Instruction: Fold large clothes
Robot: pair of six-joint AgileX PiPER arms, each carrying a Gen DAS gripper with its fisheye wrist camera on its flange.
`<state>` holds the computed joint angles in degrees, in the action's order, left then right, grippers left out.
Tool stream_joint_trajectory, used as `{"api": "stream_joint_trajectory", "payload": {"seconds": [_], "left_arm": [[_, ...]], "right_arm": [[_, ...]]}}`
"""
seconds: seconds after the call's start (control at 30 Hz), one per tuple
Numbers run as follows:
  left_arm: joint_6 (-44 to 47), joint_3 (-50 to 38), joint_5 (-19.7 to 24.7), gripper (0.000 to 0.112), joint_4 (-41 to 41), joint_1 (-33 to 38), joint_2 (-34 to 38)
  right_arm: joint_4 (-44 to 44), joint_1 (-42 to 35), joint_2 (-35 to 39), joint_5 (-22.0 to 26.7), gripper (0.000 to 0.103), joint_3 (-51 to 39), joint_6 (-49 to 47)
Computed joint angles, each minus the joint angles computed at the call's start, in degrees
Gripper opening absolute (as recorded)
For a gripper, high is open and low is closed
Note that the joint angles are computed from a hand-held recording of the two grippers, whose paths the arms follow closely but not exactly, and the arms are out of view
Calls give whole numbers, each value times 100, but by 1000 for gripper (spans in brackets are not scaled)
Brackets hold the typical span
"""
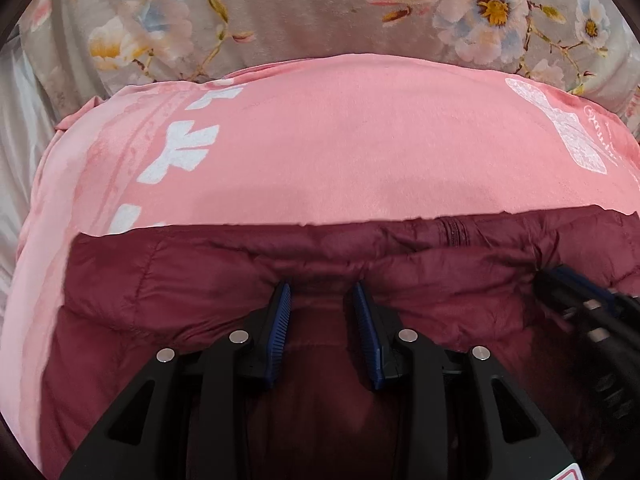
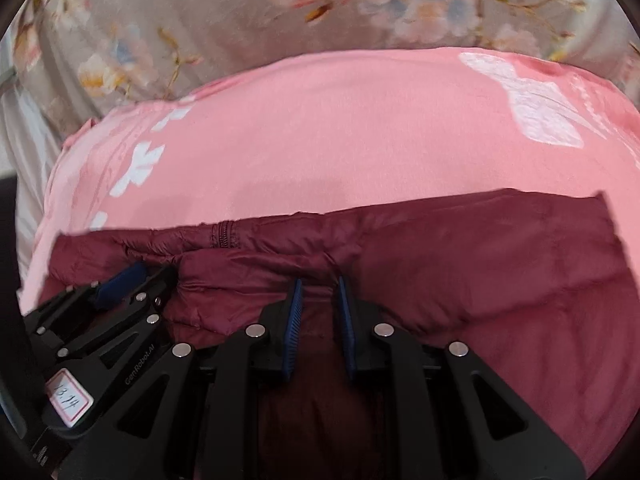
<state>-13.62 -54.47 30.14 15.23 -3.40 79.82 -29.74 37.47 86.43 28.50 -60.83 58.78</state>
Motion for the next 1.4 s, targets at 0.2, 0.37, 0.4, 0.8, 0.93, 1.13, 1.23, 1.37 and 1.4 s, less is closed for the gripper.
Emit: {"api": "stream_joint_trajectory", "payload": {"seconds": [0.2, 0.37, 0.4, 0.8, 0.93, 1.13, 1.23, 1.37, 1.4], "left_arm": [[936, 595, 914, 40, -1119, 268, -1502], [-116, 1336, 1067, 40, -391, -230, -2256], [-432, 1451, 1045, 40, -129, -386, -2308], [-2824, 2119, 545, 40, 1907, -1305, -2185], [-3102, 2168, 462, 40, 2130, -1359, -2136], [-3413, 2216, 477, 40, 2410, -1490, -2103], [-3450, 2222, 484, 40, 2425, -1513, -2109], [-3247, 2236, 379, 40, 2200, -1395, -2171], [-3177, 2243, 350, 40, 2125, -1355, -2203]], "right_arm": [[-1057, 1115, -1181, 975, 39, 928, 1312], [-1641, 1975, -1302, 1476, 39, 1277, 2243], [-1696, 2061, -1248, 1484, 39, 1306, 2316], [-2639, 2524, -719, 1741, 39, 1523, 3389], [-2647, 2525, -660, 1736, 40, 1498, 3392], [-2670, 2581, -545, 1869, 42, 1400, 3368], [-2689, 2618, -516, 1936, 44, 1381, 3409], [-2688, 2685, -459, 2210, 63, 1310, 3572], [-2698, 2695, -454, 2315, 70, 1304, 3636]]}}
